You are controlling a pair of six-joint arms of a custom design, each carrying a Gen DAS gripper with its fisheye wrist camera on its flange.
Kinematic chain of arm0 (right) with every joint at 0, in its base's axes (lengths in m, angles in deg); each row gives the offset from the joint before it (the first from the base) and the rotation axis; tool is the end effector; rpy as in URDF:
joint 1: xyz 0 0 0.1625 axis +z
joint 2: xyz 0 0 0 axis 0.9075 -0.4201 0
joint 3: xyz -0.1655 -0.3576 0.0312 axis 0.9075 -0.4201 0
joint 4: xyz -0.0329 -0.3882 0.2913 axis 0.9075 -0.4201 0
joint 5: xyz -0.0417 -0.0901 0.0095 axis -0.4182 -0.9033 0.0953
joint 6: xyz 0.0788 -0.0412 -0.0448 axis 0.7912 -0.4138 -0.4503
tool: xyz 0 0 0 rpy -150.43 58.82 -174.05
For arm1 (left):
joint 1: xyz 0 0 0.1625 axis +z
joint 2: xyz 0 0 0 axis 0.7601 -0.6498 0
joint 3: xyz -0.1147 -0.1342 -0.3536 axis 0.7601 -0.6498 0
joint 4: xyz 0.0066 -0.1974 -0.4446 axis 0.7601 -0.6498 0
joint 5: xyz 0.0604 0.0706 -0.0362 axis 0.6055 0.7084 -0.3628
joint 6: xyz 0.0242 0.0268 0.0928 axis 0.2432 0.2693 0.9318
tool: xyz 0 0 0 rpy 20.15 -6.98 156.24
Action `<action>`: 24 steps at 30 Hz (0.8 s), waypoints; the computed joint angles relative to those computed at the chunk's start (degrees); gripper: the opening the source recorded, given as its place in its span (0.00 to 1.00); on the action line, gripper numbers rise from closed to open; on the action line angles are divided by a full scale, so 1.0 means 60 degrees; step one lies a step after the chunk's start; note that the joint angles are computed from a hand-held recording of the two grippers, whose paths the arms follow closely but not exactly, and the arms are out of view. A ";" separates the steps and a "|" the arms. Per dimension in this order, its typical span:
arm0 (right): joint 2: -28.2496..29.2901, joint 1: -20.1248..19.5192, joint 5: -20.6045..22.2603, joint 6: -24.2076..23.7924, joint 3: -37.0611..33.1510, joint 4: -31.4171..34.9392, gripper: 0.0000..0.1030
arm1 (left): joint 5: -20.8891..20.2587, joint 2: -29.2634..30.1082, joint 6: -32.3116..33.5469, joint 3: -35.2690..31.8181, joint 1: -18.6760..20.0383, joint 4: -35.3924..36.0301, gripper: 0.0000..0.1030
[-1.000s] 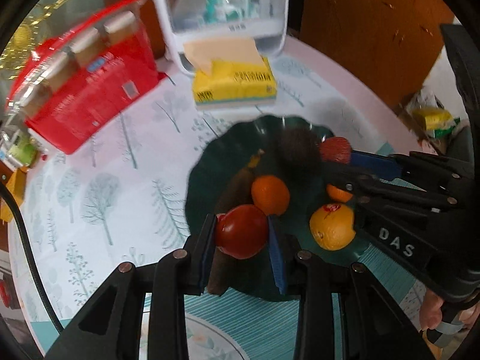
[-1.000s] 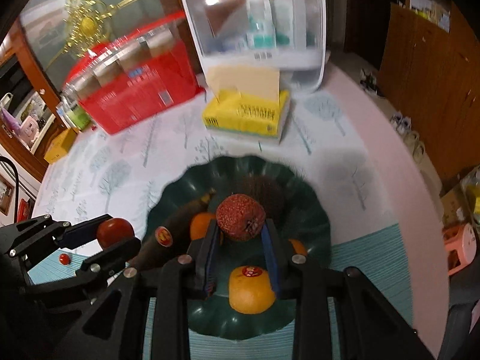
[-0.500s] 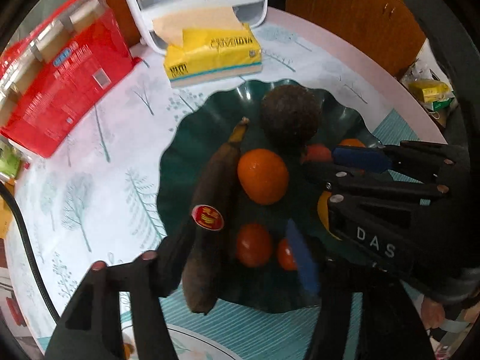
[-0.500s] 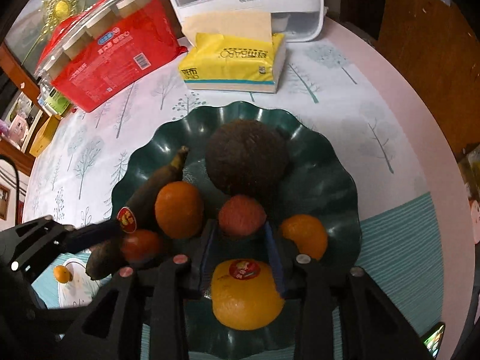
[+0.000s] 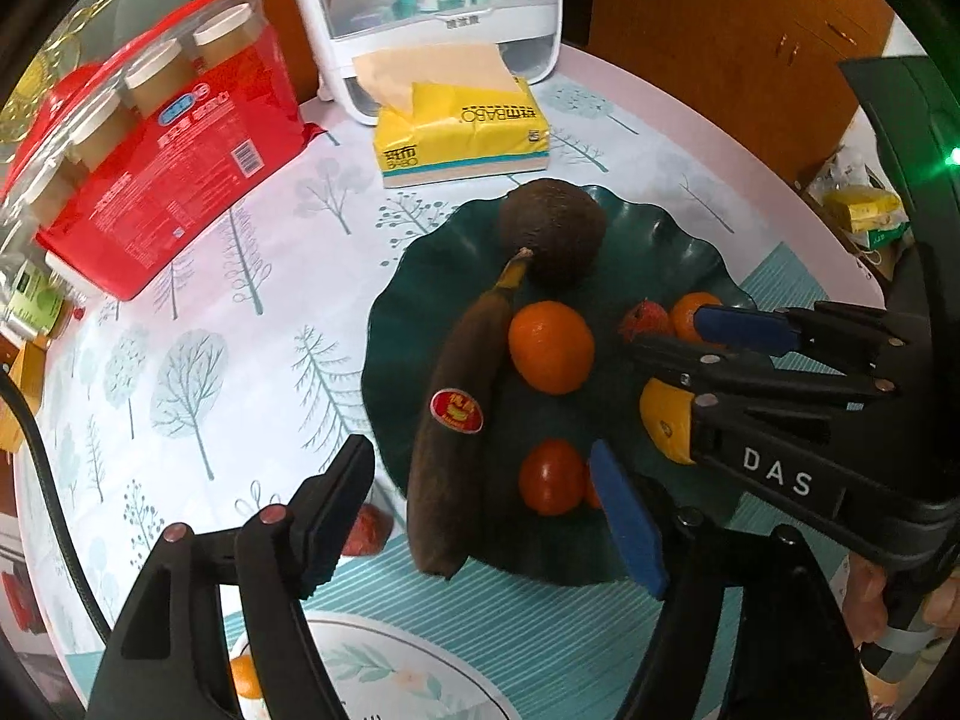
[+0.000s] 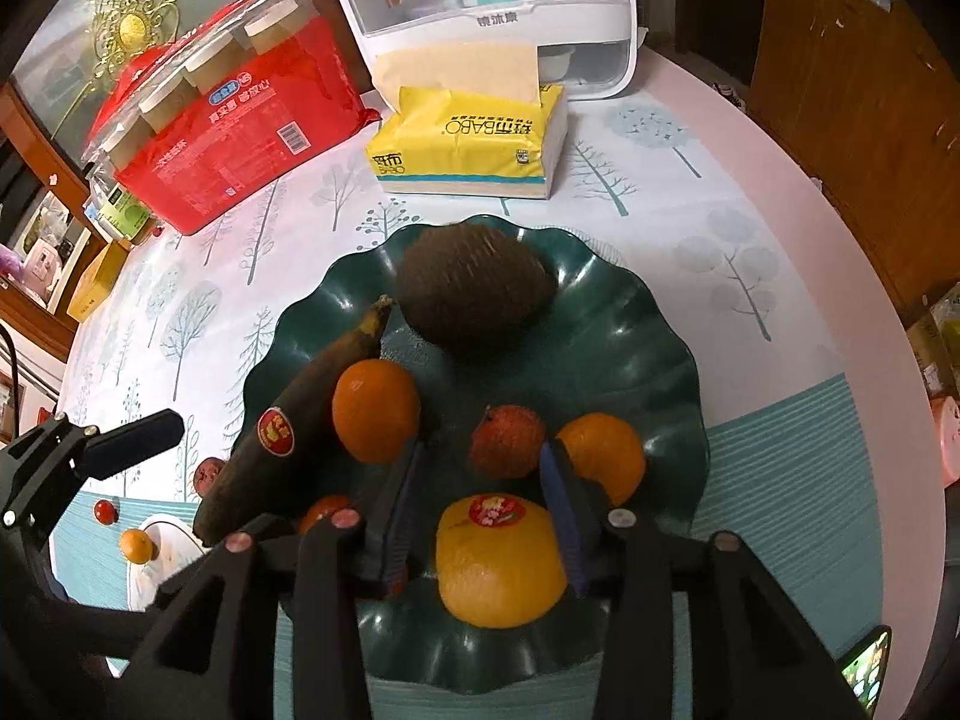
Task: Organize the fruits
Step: 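Open both grippers and withdraw them toward the white plate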
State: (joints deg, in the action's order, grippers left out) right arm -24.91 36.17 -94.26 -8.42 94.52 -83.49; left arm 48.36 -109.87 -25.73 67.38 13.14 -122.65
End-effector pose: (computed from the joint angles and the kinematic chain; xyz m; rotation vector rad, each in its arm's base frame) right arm 0.2506 -0.8342 0.0677 0.5489 -2.4959 0.3869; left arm -0.1768 -0.7944 0.1655 0.3403 2.2975 -0.4417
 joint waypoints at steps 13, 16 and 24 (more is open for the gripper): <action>-0.0716 0.0312 -0.0117 -0.0165 0.1066 -0.0589 0.40 | -0.0009 -0.1236 -0.0854 0.1264 -0.0274 -0.0147 0.72; -0.0945 0.0433 -0.0144 -0.0225 0.1363 -0.0721 0.40 | 0.0070 -0.1605 -0.0955 0.1615 -0.0371 -0.0285 0.73; -0.1450 0.0936 -0.0114 -0.0683 0.1992 -0.1150 0.40 | 0.0440 -0.3004 -0.1342 0.2701 -0.0682 -0.0715 0.76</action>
State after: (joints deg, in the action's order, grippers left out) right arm -33.61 41.79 -94.94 -12.52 106.47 -90.39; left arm 51.00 -127.89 -33.78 83.59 9.05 -126.94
